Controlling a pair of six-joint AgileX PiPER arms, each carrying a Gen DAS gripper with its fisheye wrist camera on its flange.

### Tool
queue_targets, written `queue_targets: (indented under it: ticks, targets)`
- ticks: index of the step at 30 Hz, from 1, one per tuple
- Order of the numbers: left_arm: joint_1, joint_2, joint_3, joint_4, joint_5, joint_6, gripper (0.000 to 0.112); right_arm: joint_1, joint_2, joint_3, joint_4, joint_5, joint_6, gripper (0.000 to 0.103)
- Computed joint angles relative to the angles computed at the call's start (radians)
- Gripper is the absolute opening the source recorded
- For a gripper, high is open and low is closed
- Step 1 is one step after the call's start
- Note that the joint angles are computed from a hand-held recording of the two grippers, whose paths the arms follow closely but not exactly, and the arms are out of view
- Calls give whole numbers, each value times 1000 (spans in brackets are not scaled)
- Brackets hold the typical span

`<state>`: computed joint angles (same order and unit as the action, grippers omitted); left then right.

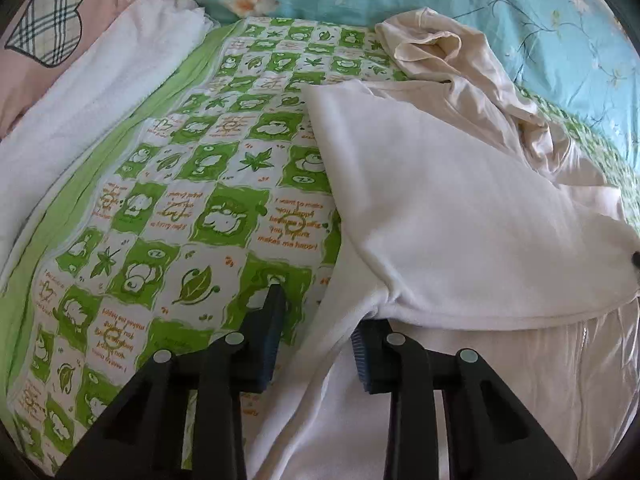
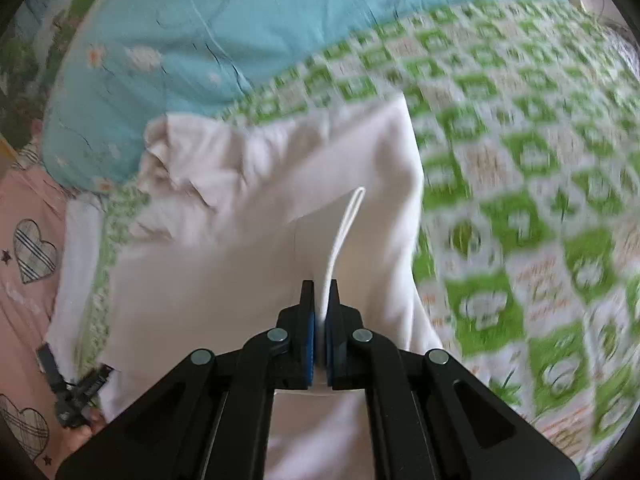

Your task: Fold large clothes

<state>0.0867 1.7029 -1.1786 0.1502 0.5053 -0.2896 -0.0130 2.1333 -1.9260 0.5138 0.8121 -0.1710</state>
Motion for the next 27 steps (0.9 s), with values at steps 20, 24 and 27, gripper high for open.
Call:
queue_targets:
  ticks: [20, 24, 27]
  targets:
    - [78, -121, -22, -672, 192, 601, 41, 61, -61, 61, 28, -7, -56, 16]
    - [15, -16, -120, -631, 205, 525, 41, 86, 1, -8, 18, 40, -29, 16]
    - [2, 34, -146, -586, 200, 488, 41, 80, 21, -18, 16, 57, -36, 16]
